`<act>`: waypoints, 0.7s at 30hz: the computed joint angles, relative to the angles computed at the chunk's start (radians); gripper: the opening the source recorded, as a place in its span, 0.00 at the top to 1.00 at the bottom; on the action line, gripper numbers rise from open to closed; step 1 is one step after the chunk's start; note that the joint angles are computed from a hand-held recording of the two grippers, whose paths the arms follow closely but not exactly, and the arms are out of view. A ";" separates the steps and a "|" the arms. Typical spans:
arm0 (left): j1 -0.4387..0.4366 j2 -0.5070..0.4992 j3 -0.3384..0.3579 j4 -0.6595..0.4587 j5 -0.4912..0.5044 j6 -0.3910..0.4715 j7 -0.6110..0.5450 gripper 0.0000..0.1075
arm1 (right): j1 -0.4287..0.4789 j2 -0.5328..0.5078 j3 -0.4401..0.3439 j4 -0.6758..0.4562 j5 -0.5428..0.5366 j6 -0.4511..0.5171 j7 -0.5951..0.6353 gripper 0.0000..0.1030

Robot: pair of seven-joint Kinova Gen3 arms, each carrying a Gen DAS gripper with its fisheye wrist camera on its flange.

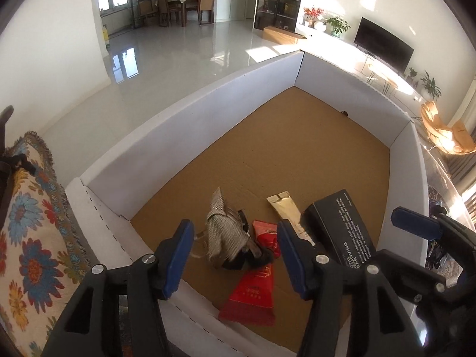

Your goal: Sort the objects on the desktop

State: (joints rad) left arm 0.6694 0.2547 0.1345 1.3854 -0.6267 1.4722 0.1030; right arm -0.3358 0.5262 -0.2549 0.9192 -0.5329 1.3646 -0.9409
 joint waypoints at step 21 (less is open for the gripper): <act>0.323 0.553 -0.032 -0.874 -0.096 -0.093 -0.335 0.16 | 0.597 -0.233 0.246 0.546 -0.062 -0.391 0.520 0.07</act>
State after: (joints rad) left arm 0.9922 0.8079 0.1024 0.5112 -0.7223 1.3796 -0.2321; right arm 0.2613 0.2929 -0.0092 1.4654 -0.5949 0.9738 -0.4205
